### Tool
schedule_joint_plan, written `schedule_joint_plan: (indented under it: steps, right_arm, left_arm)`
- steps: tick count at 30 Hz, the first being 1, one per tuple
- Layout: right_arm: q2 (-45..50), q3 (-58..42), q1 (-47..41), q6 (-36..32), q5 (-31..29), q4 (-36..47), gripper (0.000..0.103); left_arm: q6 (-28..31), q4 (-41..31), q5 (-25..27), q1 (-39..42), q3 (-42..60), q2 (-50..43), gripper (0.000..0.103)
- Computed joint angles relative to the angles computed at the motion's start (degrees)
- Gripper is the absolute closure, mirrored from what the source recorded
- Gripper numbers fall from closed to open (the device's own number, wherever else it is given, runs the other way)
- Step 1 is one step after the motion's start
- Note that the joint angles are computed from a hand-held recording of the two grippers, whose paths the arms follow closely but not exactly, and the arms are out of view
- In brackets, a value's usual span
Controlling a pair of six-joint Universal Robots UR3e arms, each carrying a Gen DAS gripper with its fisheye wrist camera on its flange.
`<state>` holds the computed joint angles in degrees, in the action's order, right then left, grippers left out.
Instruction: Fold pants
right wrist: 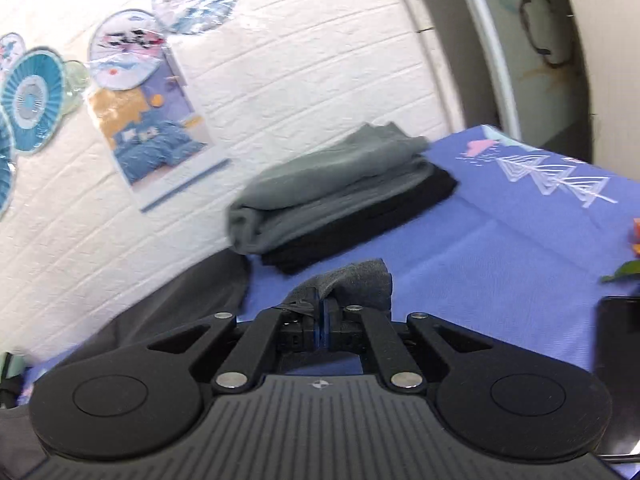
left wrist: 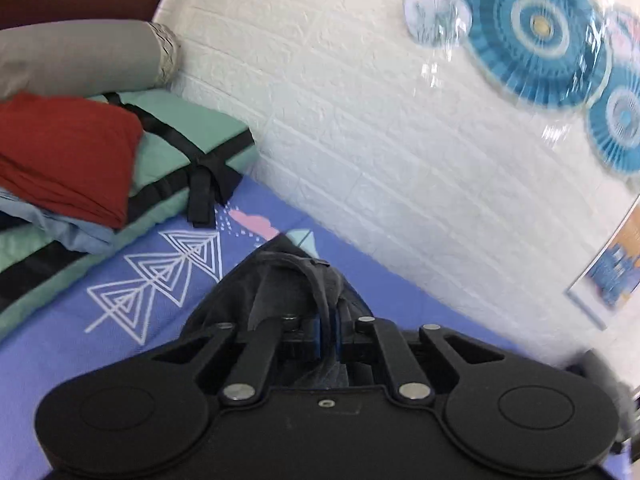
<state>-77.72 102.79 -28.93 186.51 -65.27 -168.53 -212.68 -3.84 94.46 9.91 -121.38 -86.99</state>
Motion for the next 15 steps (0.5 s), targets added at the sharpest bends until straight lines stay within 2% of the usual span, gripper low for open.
schedule_joint_plan:
  steps: [1, 4, 5, 6, 7, 8, 10, 12, 13, 15]
  right_arm:
    - [0.7, -0.3, 0.7, -0.9, -2.4, 1.3, 0.101]
    - [1.1, 0.8, 0.6, -2.9, -4.3, 5.9, 0.101]
    - [0.5, 2.2, 0.0, -3.0, -3.6, 6.1, 0.100]
    - [0.2, 3.2, -0.4, -3.4, -3.5, 6.1, 0.099]
    - [0.0, 3.8, -0.7, -3.7, -3.5, 6.1, 0.097]
    - [0.0, 4.3, -0.9, -4.0, -3.3, 5.8, 0.094]
    - [0.0, 4.7, -0.5, -4.2, -3.5, 5.3, 0.088]
    - [0.2, 4.5, 0.2, -4.6, -3.9, 5.2, 0.075]
    - [0.5, 4.4, 0.6, -4.4, -4.0, 5.0, 0.073]
    - [0.8, 4.4, 0.9, -3.9, -4.0, 4.6, 0.063]
  left_arm:
    - [1.4, -0.5, -1.2, 0.2, 0.5, -2.4, 0.101]
    - [0.1, -4.1, -5.4, 1.9, -1.2, -4.1, 0.086]
    - [-0.6, -2.0, -6.3, 2.5, -4.6, -2.2, 0.065]
    - [-1.3, -1.4, -5.9, 2.6, -7.7, 0.7, 0.025]
    - [-1.8, -1.8, -4.6, 2.7, -11.0, 4.8, 0.007]
    - [-2.5, -1.7, -2.9, 2.3, -13.9, 8.5, 0.000]
    - [-3.8, -4.2, 0.4, 1.8, -18.8, 16.8, 0.000]
    - [-6.3, -6.2, 1.6, 1.7, -22.4, 22.3, 0.000]
    - [-7.6, -5.5, 1.8, 1.6, -24.6, 23.7, 0.000]
    - [-8.6, -4.2, -1.3, 3.3, -28.5, 25.2, 0.000]
